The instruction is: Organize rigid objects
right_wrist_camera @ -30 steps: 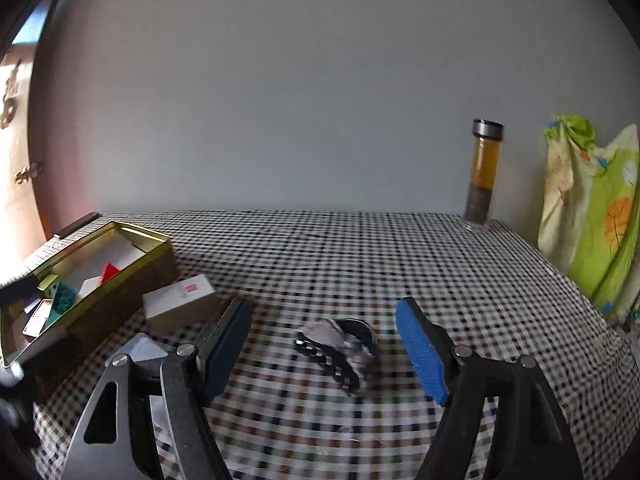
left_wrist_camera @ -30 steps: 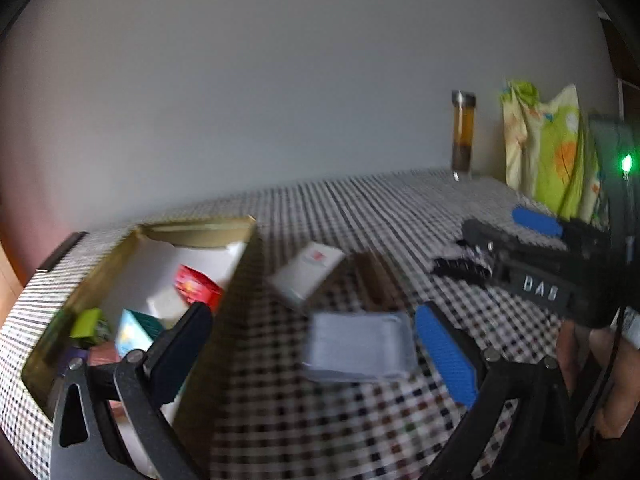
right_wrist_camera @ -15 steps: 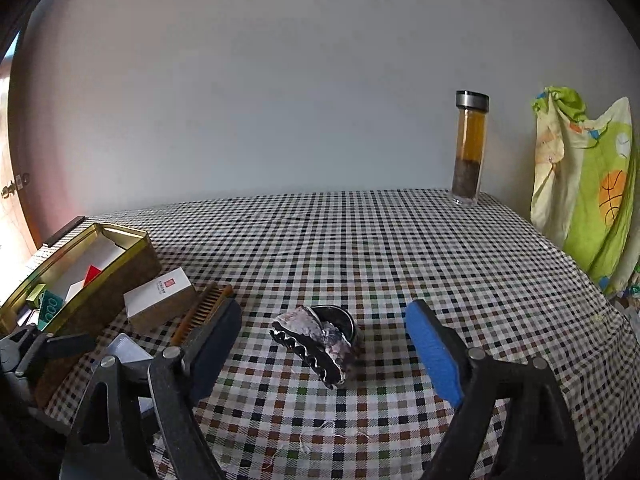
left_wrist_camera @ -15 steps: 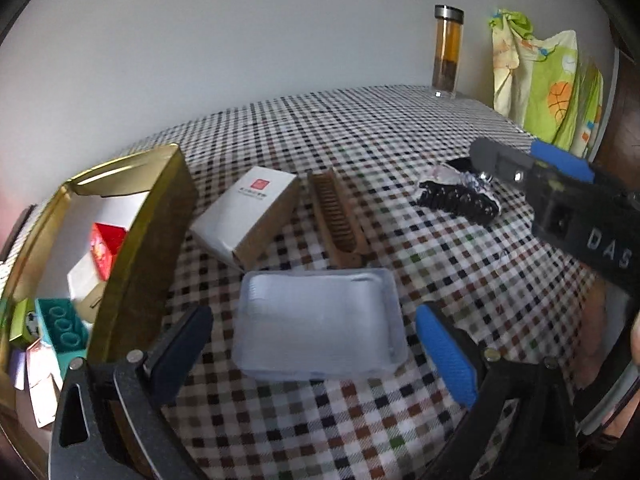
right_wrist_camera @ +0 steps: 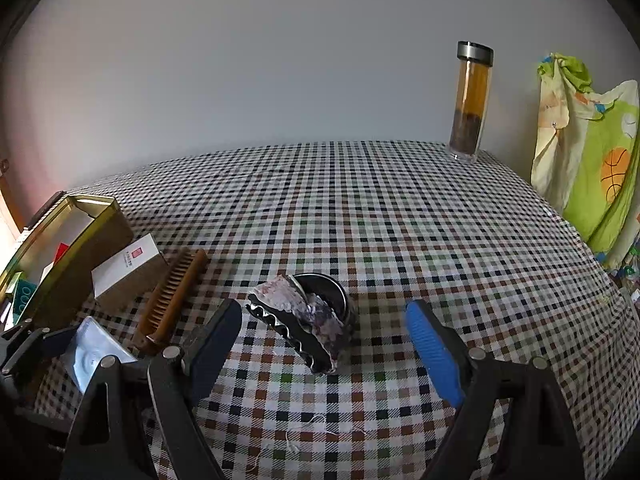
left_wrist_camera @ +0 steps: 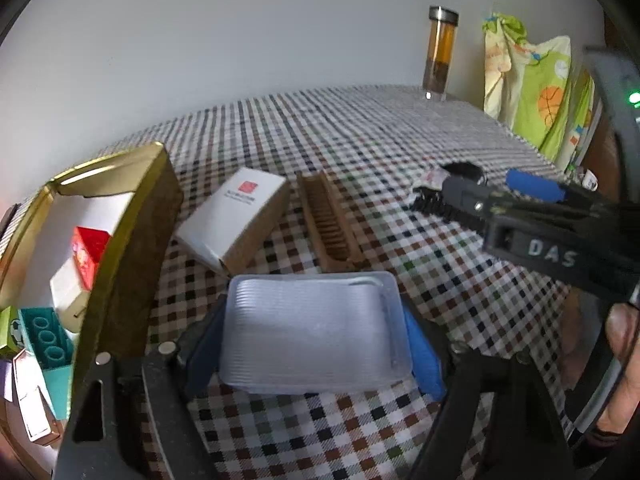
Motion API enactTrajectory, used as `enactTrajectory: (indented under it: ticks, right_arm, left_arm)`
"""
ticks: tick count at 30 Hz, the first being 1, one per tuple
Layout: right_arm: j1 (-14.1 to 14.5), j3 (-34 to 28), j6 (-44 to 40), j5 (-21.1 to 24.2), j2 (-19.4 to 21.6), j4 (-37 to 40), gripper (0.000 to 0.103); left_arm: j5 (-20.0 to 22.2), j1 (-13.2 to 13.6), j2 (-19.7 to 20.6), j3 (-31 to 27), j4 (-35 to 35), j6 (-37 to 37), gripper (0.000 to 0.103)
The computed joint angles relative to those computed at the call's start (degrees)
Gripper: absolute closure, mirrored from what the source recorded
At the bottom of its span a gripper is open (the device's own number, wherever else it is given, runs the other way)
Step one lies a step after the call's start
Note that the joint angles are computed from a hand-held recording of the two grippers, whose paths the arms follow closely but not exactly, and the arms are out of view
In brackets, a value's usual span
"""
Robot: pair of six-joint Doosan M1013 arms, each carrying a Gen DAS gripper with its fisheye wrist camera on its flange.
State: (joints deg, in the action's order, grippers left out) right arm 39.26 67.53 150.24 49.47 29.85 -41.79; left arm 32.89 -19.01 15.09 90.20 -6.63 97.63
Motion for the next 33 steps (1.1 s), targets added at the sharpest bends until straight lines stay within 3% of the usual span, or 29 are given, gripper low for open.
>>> enactTrajectory:
  ticks: [8, 15, 26, 27, 30, 33]
  right_arm:
    - [-1.3, -1.3, -3.7, 0.6, 0.7, 6.5, 0.017]
    - [-1.7, -3.0, -6.5, 1.6, 1.7, 8.8, 0.017]
    - [-3.1, -5.2, -10.5, 2.0, 3.2, 14.5, 0.017]
    - [-3.0, -5.3, -10.7, 2.2, 3.2, 14.4, 0.020]
    - [-2.9, -5.5, -11.4, 2.1, 3.4, 14.2, 0.042]
    - [-2.9, -5.9, -12.3, 2.9, 3.7, 14.6, 0.044]
  left_arm:
    - [-7.5, -0.8, -1.8, 2.6, 7.1, -7.3, 0.022]
    - [-11.2, -0.4, -2.6, 3.7, 11.2, -11.0, 0.022]
    - [-10.7, 0.5, -1.8, 2.9, 7.2, -8.3, 0.022]
    - [-10.9, 0.5, -1.8, 2.9, 6.9, -8.4, 0.022]
    - [-11.7, 0.6, -2.0, 3.2, 7.6, -10.1, 0.022]
    - [-12.8, 0.4, -2.3, 3.7, 9.3, -11.8, 0.022]
